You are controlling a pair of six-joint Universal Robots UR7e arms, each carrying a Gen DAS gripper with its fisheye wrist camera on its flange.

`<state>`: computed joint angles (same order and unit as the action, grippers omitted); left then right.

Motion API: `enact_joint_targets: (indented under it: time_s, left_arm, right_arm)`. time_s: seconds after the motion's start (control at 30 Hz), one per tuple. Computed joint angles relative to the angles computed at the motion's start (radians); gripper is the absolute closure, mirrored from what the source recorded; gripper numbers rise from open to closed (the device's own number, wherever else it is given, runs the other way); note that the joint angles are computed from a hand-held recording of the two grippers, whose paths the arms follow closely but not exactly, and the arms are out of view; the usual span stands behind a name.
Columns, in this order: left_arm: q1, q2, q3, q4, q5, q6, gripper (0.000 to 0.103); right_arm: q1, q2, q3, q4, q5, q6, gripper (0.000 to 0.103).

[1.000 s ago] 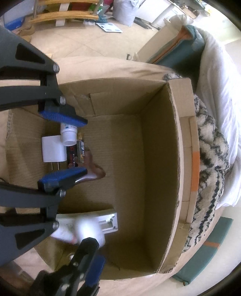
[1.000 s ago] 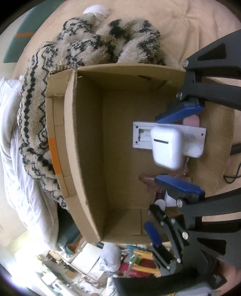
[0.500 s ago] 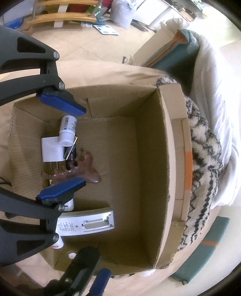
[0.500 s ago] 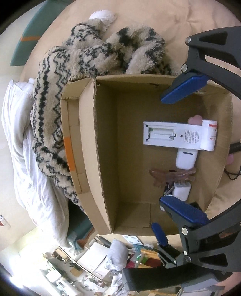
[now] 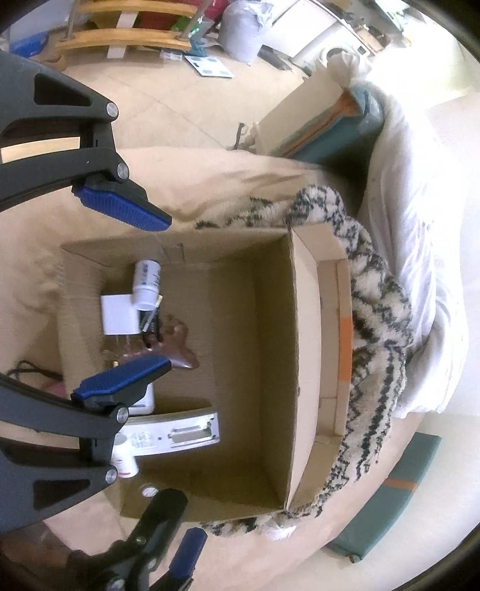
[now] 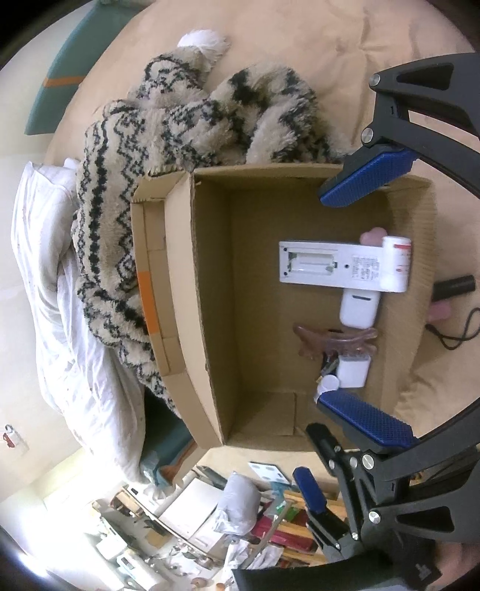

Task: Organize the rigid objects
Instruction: 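Withdraw both tools from the box toward the remaining items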

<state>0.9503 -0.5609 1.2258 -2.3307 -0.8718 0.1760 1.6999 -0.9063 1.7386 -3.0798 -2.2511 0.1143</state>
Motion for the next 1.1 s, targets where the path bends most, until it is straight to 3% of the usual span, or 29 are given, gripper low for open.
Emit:
enact_joint_targets:
  time_s: [0.33,0.5,0.7,0.93,1.07,1.1]
  left_arm:
    - [0.008,-0.118,0.137,0.059,-0.002,-0.088,0.036]
    - [0.032,-0.16,0.17,0.138,-0.068,-0.192,0.036]
    - [0.037,-0.163,0.218,0.121,0.002,-0.189,0.036]
    - [0.045,-0.153,0.191,0.146,-0.042,-0.236,0.036]
    - [0.043,-0.146,0.18,0.152,-0.058,-0.232,0.036]
    - [0.043,-0.147,0.179,0.153,-0.062,-0.232,0.036]
  right_arm:
    - [0.03,-0.031,0.08,-0.005,-0.058,0.009,0.0]
    - [0.024,-0.049,0.129,0.033,-0.056,0.082,0.0]
    - [-0.005,-0.072,0.177,0.082,-0.004,0.178,0.0]
    - [-0.072,-0.062,0.154,0.225,0.108,0.273,0.0]
    - [-0.086,-0.013,0.104,0.33,0.084,0.261,0.0]
    - [-0.086,0.001,0.089,0.362,0.067,0.263,0.006]
